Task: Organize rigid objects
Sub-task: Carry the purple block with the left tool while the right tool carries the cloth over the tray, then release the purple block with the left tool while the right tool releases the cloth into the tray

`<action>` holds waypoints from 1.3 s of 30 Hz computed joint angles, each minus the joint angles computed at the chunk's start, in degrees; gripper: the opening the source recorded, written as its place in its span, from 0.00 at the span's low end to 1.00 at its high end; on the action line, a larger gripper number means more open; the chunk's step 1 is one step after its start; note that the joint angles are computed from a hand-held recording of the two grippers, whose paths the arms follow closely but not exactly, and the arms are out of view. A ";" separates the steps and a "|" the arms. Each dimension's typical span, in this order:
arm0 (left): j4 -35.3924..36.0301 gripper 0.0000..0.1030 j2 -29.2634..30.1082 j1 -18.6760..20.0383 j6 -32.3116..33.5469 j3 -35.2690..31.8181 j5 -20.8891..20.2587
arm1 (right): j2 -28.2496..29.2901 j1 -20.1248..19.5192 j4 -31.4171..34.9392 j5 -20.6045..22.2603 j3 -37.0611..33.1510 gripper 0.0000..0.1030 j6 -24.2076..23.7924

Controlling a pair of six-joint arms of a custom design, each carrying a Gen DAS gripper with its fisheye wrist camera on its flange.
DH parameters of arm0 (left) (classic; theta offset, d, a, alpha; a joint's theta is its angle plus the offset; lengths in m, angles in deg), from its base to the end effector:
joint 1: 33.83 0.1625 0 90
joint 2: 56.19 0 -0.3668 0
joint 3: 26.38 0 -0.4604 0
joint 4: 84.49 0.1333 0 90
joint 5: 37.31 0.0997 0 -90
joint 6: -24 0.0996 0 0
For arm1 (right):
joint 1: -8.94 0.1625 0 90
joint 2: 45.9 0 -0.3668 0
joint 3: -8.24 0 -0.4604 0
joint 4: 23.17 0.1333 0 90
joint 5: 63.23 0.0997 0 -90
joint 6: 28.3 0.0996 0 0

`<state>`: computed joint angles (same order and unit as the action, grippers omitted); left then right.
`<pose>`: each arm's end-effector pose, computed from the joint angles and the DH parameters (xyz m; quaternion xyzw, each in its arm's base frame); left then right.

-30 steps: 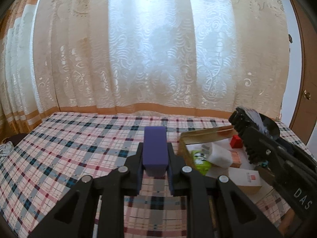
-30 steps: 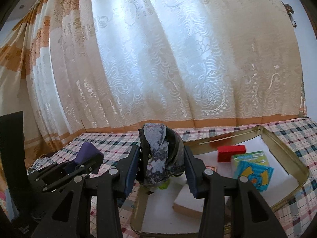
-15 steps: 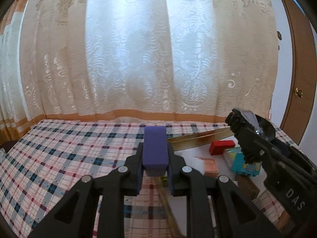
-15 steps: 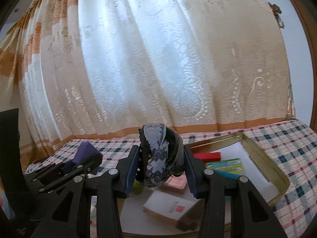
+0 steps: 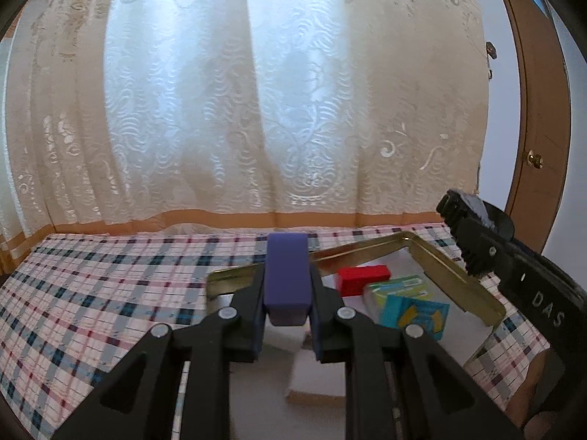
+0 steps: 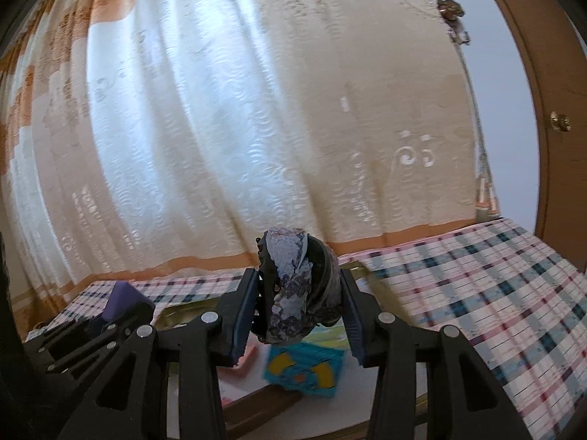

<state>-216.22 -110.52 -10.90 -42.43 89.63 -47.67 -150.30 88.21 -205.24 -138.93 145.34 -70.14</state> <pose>-0.3887 -0.4156 0.0043 0.1151 0.7558 -0.5270 0.3712 0.0751 -0.4519 0.3057 0.2905 -0.8139 0.4885 0.1206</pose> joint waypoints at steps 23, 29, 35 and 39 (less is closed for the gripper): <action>10.51 0.17 8.57 6.70 -4.27 -12.73 -6.85 | 11.56 2.88 -0.69 -15.26 -8.91 0.45 -2.34; 15.18 0.18 8.66 7.37 -6.05 -14.30 -9.07 | 13.25 3.25 5.00 -18.17 -10.69 0.46 -3.26; 17.47 0.47 8.44 7.50 -6.78 -15.10 -11.55 | 15.19 4.11 4.24 -22.57 -11.02 0.60 -3.19; 15.46 0.60 7.42 7.30 -6.65 -13.73 -11.36 | 14.30 3.21 5.03 -20.86 -10.94 0.63 -1.26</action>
<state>-200.76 -103.10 -3.60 -49.08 75.90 -59.03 -135.99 91.42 -200.21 -159.79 134.40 -71.40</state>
